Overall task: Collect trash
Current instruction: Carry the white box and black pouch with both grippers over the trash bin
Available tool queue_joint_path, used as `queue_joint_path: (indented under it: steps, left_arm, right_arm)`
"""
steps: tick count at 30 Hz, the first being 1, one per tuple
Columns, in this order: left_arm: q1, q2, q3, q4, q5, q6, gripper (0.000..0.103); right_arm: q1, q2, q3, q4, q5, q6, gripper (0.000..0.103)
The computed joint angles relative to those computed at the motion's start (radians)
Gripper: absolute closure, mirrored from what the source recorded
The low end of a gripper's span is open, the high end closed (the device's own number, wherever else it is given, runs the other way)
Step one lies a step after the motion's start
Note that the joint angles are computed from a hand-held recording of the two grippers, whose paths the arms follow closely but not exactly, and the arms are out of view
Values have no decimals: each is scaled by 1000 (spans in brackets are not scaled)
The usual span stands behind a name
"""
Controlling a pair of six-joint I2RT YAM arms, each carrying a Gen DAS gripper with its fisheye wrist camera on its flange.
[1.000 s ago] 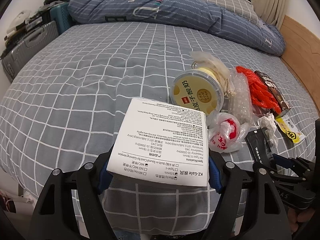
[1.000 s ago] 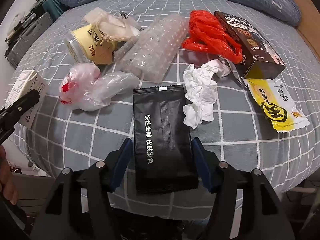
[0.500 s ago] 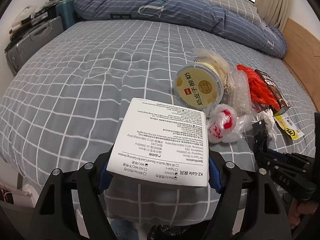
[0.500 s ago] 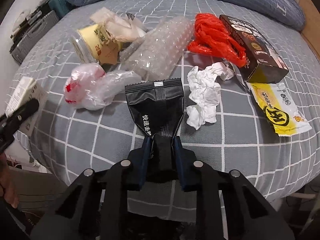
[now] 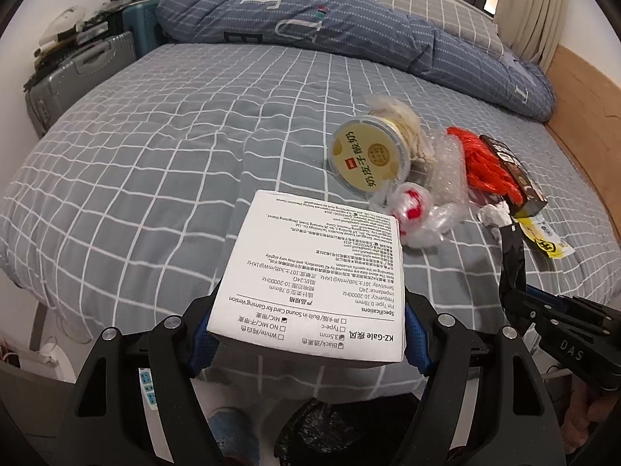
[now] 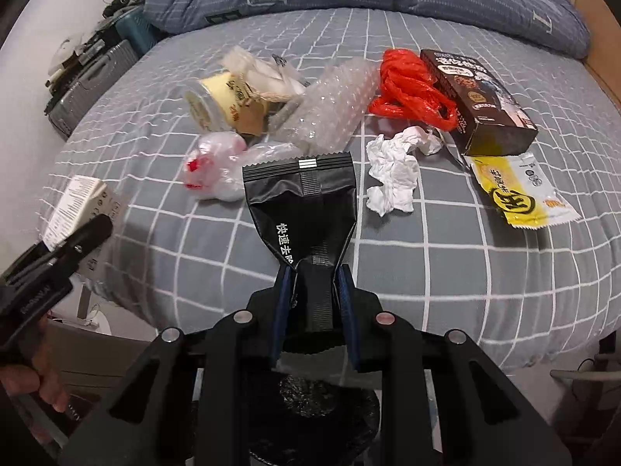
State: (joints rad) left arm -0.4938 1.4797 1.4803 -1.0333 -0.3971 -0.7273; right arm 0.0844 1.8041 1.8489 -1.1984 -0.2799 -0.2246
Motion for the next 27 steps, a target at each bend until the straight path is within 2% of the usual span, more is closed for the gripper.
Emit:
queue_joint_path:
  steps: [11,27]
  left_arm:
    - [-141,-59,-65,-45,-82,-120,30]
    - [-356,-120,-179,-147,-116,-352,30]
  right_arm:
    - [14,-222,-228,108,5,-21,79]
    - [-33,-432,-449,92,-8,-56,79]
